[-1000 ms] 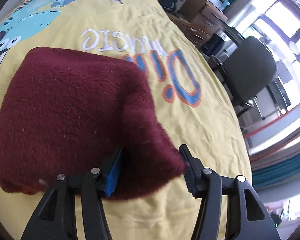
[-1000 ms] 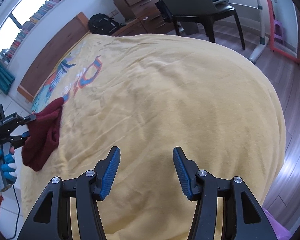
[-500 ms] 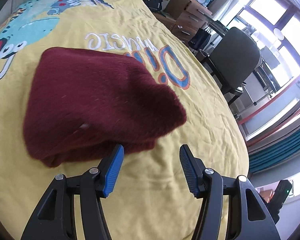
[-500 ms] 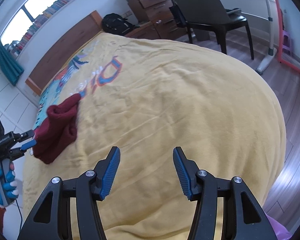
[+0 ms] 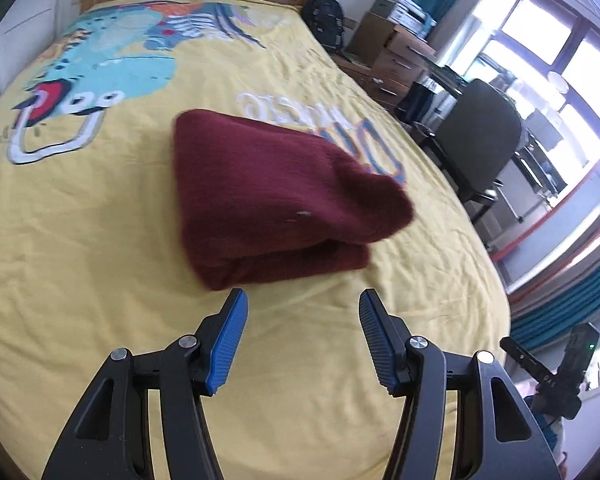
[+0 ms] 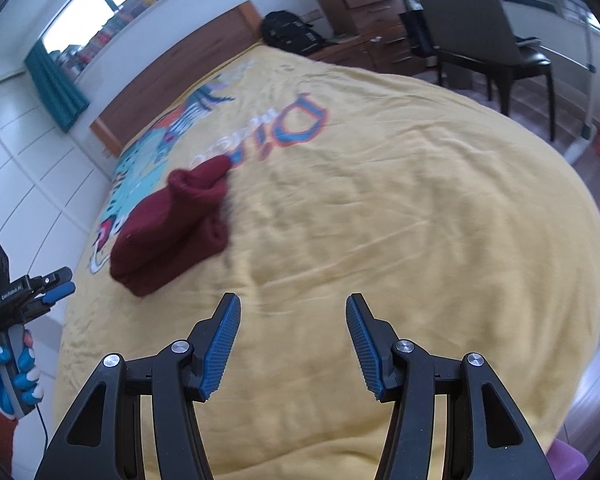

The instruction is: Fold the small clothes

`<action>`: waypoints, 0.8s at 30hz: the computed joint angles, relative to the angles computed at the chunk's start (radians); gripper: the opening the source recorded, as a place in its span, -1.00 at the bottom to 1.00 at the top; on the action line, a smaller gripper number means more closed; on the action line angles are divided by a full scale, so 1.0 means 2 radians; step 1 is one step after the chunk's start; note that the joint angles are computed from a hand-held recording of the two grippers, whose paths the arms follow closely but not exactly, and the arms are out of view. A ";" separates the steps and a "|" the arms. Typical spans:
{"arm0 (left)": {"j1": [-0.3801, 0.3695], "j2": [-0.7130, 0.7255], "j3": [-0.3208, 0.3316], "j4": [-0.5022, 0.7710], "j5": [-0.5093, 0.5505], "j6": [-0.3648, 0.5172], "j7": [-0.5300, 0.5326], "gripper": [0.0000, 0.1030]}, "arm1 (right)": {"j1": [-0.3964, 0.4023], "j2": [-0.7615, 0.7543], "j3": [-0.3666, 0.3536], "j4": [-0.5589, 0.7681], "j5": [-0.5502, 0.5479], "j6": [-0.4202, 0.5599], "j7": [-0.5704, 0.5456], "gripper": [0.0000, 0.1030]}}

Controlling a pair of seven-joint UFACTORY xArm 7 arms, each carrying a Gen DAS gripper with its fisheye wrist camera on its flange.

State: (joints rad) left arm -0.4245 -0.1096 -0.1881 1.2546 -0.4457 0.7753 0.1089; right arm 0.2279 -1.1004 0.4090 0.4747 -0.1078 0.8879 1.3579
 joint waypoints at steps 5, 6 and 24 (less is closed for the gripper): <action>0.017 -0.006 0.016 -0.009 0.001 -0.005 0.010 0.01 | -0.027 0.122 -0.016 0.047 -0.023 -0.097 -0.043 0.10; 0.020 -0.002 0.018 -0.006 0.002 -0.007 0.012 0.01 | -0.033 0.151 -0.020 0.061 -0.029 -0.117 -0.055 0.10; 0.013 0.213 -0.016 0.190 0.100 -0.027 0.027 0.02 | -0.036 0.501 -0.137 0.264 -0.037 -0.294 -0.245 0.10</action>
